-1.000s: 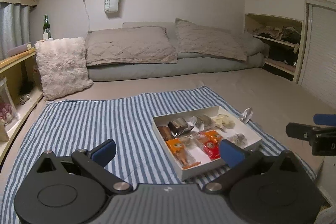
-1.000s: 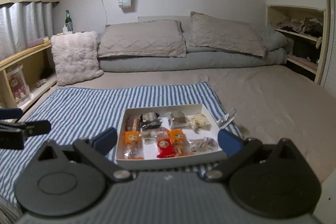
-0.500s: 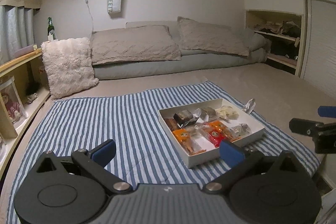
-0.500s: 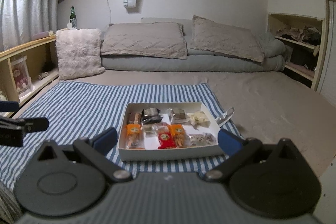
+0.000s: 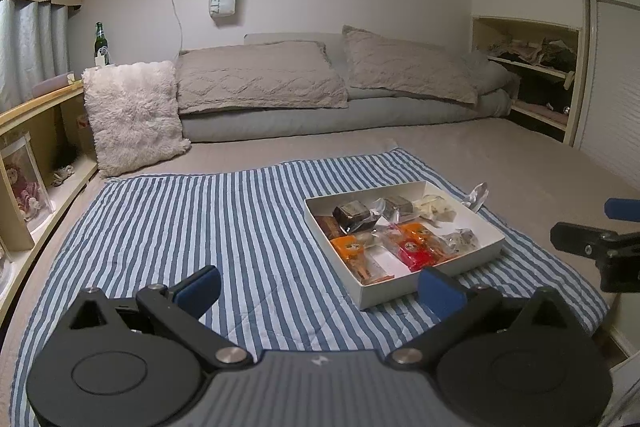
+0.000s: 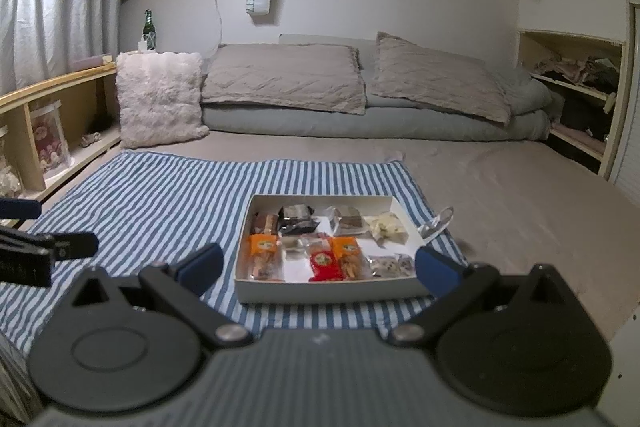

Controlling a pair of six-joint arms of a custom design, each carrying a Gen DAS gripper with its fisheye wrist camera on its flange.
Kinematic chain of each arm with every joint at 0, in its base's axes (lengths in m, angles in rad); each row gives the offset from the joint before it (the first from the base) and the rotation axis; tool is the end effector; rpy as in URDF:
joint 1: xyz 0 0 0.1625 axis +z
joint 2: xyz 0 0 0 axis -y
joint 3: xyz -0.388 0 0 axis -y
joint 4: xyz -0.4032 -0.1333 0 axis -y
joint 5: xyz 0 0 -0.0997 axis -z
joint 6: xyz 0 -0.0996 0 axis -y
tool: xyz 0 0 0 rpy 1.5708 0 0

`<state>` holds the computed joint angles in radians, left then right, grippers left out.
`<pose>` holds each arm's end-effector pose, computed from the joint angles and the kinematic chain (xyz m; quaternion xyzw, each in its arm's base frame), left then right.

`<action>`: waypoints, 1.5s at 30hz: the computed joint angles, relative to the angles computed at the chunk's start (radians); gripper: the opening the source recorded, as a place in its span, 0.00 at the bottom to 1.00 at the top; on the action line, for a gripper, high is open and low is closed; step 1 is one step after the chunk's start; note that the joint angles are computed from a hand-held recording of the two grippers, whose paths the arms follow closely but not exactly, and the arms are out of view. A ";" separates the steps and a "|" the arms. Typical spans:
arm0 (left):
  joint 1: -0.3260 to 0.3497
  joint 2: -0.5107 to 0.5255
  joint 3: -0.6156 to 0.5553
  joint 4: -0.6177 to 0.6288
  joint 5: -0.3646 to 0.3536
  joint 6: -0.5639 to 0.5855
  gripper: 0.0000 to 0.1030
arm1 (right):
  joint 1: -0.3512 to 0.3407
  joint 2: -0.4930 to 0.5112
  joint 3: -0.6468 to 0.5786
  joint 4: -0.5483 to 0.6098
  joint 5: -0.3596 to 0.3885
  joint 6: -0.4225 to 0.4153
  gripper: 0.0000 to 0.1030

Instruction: Organize snacks

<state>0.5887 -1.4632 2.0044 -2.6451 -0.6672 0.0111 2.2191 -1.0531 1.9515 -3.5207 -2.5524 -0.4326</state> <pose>-0.3021 -0.4560 0.3381 0.3124 0.8178 -0.4061 0.2619 0.3667 -0.4005 0.2433 0.1897 -0.7758 0.4839 0.3577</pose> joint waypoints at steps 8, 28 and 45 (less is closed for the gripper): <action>-0.002 -0.001 -0.001 0.006 0.002 -0.006 1.00 | -0.011 -0.016 0.011 0.004 0.016 -0.009 1.00; -0.006 0.004 -0.003 0.001 0.000 -0.006 1.00 | -0.034 -0.050 0.028 0.019 0.058 -0.039 1.00; -0.006 0.004 -0.002 0.001 0.001 -0.006 1.00 | -0.036 -0.053 0.030 0.021 0.058 -0.040 1.00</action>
